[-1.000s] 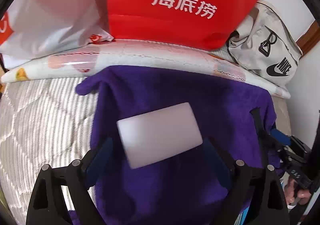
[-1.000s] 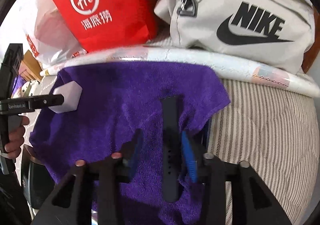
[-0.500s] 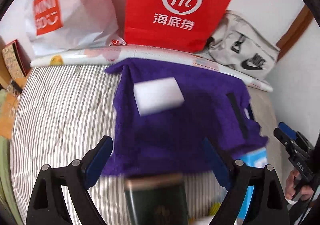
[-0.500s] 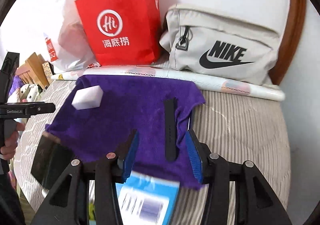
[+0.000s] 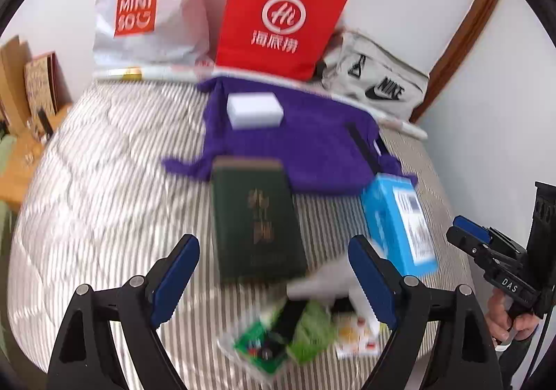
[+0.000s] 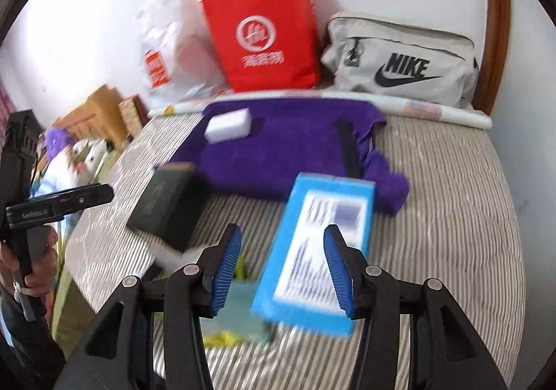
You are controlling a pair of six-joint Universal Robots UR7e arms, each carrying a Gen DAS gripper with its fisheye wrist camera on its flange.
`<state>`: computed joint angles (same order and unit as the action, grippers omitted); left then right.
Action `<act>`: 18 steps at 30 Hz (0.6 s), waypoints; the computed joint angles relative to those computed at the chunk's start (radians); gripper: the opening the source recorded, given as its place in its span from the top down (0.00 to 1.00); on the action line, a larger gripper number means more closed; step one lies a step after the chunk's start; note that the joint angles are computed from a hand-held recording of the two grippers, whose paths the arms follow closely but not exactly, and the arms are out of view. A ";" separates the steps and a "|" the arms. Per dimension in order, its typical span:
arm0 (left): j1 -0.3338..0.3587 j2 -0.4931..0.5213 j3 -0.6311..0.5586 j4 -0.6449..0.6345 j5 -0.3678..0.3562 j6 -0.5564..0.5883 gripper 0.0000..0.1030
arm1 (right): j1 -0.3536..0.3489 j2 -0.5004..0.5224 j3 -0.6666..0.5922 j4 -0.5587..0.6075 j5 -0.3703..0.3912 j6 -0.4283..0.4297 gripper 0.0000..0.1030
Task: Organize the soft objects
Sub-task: 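Lower the left gripper onto the black watch strap and close on it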
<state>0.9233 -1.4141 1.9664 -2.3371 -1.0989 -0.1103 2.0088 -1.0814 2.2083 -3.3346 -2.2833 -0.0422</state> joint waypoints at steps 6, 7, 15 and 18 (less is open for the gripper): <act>-0.013 -0.064 0.112 0.026 0.039 0.018 0.17 | 0.038 0.033 0.074 -0.078 0.004 0.022 0.52; -0.010 -0.069 0.125 0.031 0.032 0.020 0.17 | 0.043 0.036 0.086 -0.091 0.009 0.028 0.52; -0.019 -0.049 0.198 -0.067 0.063 0.121 0.38 | 0.061 0.065 0.154 -0.162 0.013 0.080 0.52; -0.022 -0.023 0.189 -0.070 0.060 0.165 0.43 | 0.061 0.069 0.166 -0.163 -0.012 0.089 0.52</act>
